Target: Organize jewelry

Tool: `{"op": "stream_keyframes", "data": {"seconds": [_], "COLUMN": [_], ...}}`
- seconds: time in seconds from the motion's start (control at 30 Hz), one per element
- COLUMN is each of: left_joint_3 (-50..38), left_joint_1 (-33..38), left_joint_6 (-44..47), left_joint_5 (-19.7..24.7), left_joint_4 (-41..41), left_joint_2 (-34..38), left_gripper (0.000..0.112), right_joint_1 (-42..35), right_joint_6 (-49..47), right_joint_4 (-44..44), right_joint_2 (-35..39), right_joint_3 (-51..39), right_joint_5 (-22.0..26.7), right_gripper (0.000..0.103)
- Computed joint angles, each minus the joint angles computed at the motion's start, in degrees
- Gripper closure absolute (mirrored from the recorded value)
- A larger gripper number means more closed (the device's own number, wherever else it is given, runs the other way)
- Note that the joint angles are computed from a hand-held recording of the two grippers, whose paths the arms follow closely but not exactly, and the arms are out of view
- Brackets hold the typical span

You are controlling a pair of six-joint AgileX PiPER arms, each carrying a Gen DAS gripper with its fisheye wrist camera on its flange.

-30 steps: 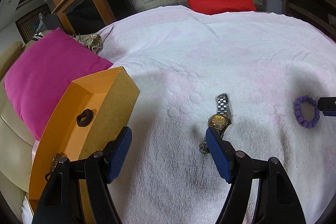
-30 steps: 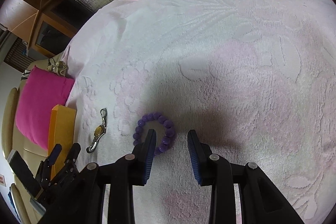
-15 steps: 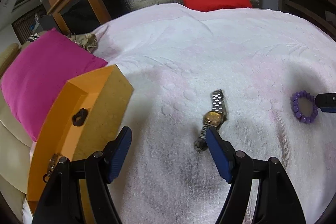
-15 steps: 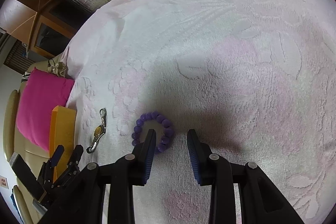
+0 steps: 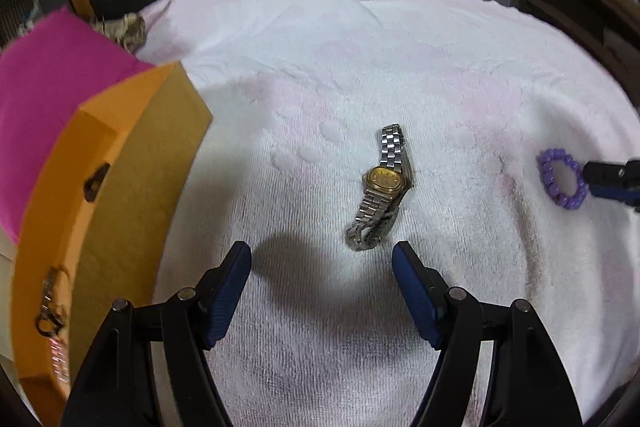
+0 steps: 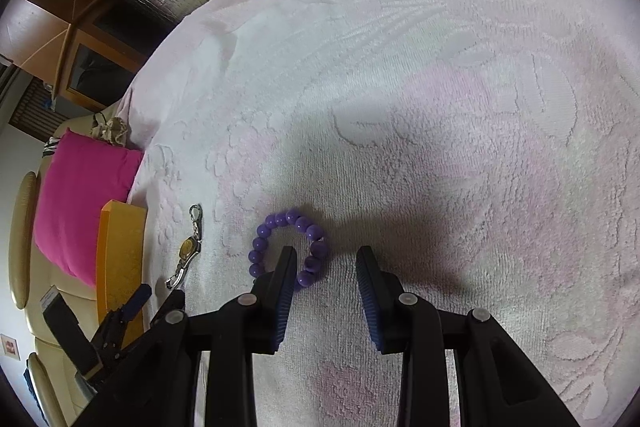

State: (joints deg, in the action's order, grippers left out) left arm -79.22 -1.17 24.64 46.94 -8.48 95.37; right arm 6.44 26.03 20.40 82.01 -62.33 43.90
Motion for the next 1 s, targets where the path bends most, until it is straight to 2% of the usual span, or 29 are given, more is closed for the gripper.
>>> {"op": "stream_keyframes", "data": {"seconds": [0.1, 0.23, 0.43, 0.47, 0.53, 0.57, 0.77, 0.83, 0.9, 1.0], "left_joint_3": [-1.60, -1.28, -0.60, -0.25, -0.63, -1.25, -2.10, -1.82, -1.68, -1.31], "left_joint_1": [3.09, 5.18, 6.83, 6.26, 5.26, 4.92, 3.45, 3.54, 3.29, 2.28], "left_joint_6": [4.10, 7.12, 14.55, 14.39, 13.50, 12.74, 11.02, 11.68, 12.98, 14.46], "left_joint_5": [2.75, 3.04, 5.20, 4.81, 4.82, 5.26, 3.54, 3.14, 3.18, 3.22], "left_joint_4": [-5.20, -8.46, -17.78, -17.42, -16.88, -16.64, -16.11, -16.80, -17.74, -18.09], "left_joint_2": [0.89, 0.60, 0.05, -0.18, 0.43, 1.10, 2.55, 2.55, 2.69, 2.50], "left_gripper": [0.039, 0.039, 0.039, 0.041, 0.055, 0.067, 0.070, 0.087, 0.096, 0.101], "right_joint_1": [-0.09, -0.53, -0.19, -0.23, -0.61, -0.94, -2.18, -2.04, -2.11, -2.31], "right_joint_6": [-0.96, -2.81, -3.39, -3.71, -5.05, -5.86, -8.69, -8.43, -8.60, -9.21], "right_joint_4": [0.38, 1.37, 1.88, 2.05, 3.02, 3.71, 6.75, 6.21, 5.84, 6.29], "right_joint_2": [-0.38, -1.03, -2.35, -2.60, -3.01, -3.21, -3.45, -3.51, -3.54, -3.39], "right_joint_3": [0.55, 1.52, 3.63, 3.99, 4.60, 4.90, 5.73, 5.65, 5.50, 5.31], "right_joint_5": [-0.38, -0.92, -3.16, -3.43, -3.67, -3.69, -3.94, -3.79, -3.43, -3.17], "right_gripper": [0.068, 0.068, 0.068, 0.068, 0.068, 0.068, 0.068, 0.068, 0.068, 0.068]}}
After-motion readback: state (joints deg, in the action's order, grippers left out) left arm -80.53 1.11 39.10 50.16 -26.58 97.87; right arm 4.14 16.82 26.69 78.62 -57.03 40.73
